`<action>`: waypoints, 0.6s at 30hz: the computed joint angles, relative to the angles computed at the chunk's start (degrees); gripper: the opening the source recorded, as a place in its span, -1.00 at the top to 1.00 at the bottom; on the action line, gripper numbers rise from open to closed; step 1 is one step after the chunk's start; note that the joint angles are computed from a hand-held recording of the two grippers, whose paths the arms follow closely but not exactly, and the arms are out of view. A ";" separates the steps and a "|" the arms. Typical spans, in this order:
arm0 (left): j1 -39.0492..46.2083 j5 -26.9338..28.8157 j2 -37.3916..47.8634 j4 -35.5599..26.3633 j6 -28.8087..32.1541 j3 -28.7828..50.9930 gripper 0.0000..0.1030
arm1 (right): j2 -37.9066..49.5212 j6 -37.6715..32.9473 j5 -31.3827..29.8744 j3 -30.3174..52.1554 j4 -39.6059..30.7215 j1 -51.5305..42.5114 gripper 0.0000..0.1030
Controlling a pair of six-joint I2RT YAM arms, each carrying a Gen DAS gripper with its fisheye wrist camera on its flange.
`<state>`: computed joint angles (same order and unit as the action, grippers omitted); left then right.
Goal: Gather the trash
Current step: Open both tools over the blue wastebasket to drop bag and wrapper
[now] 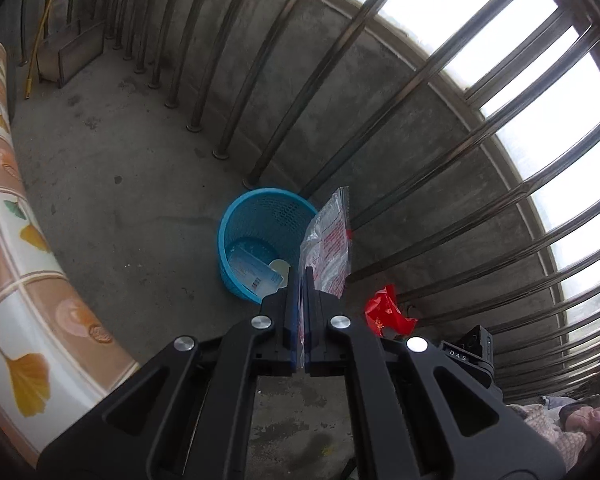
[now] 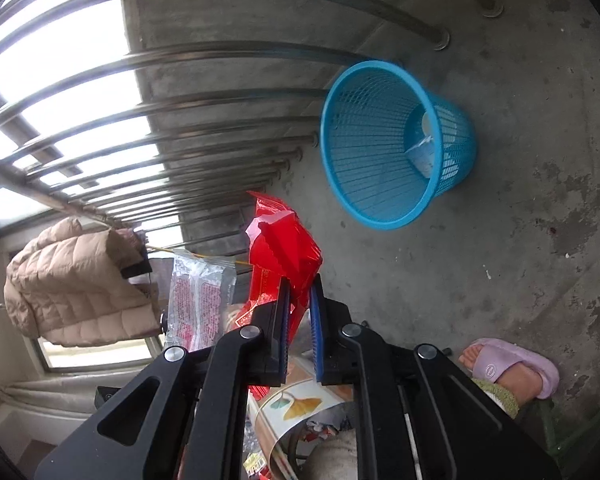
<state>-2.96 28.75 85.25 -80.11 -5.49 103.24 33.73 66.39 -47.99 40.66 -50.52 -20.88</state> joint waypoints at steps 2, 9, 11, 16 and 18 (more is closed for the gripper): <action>-3.73 -2.85 3.39 3.02 -2.61 -0.48 1.00 | 3.89 -3.33 -0.45 -1.27 1.84 -2.43 0.78; -8.72 -2.54 23.53 1.93 -3.79 11.05 0.03 | 27.93 -8.06 1.70 -1.74 19.91 -0.36 0.24; -9.04 -5.61 25.62 2.82 -6.13 12.36 -0.05 | 36.08 -9.22 3.60 -0.02 21.75 -0.10 -0.05; -7.22 -4.02 21.62 4.41 -4.96 9.01 -0.22 | 39.91 -11.44 5.67 -1.35 22.26 -0.54 -0.10; -6.70 -5.56 18.53 4.87 -2.74 7.13 -0.24 | 38.59 -13.55 6.06 -2.81 21.32 -0.40 -0.11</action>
<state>-9.65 23.19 103.79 -75.23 -8.23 110.38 72.32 52.84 -41.93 37.85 -29.21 -21.28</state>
